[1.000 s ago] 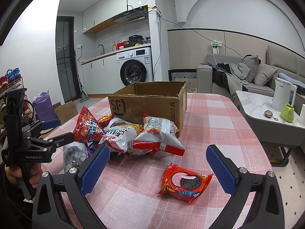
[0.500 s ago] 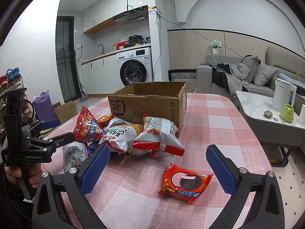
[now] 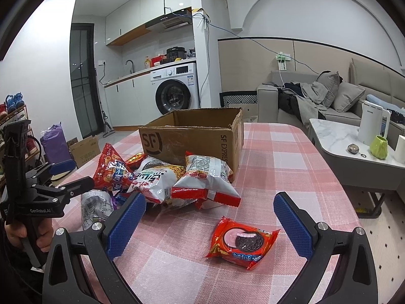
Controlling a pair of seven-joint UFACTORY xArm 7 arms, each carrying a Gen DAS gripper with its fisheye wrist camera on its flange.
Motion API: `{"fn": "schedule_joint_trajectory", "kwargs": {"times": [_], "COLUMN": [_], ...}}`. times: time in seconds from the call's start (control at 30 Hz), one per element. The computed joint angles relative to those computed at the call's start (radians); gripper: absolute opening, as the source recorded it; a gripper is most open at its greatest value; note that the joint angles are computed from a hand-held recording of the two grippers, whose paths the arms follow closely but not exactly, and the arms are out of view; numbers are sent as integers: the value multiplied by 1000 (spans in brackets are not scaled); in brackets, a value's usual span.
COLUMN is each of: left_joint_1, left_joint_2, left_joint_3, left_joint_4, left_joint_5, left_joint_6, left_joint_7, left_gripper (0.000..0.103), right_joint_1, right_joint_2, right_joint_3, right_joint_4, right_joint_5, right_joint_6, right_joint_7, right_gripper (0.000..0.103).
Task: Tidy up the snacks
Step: 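Grasp the red Oreo pack with the right tool while the left tool grasps the white-purple chip bag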
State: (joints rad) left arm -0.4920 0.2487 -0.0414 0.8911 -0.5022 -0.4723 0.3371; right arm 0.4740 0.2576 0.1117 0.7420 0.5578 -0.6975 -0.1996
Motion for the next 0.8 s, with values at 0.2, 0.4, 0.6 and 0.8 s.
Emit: {"fn": "schedule_joint_trajectory", "kwargs": {"times": [0.2,0.4,0.6,0.8], "left_joint_1": [8,-24,-145,-92], "left_joint_2": [-11,-23,-12,6], "left_joint_3": [12,60,203,185], "left_joint_4": [0,8,25,48], "left_joint_5": [50,67,42,114], "left_joint_6": [79,156,241,324], "left_joint_7": [-29,-18,7,-48], "left_gripper": [102,102,102,102], "right_joint_1": [23,32,56,137], "right_joint_2": [1,-8,-11,17], "right_joint_3": [-14,-25,-50,-142], "right_joint_4": [33,47,61,124], "right_joint_5": [87,137,197,351], "right_joint_6": [61,119,202,328], "right_joint_7": [-64,-97,-140,-237], "right_gripper": [103,103,103,103]}}
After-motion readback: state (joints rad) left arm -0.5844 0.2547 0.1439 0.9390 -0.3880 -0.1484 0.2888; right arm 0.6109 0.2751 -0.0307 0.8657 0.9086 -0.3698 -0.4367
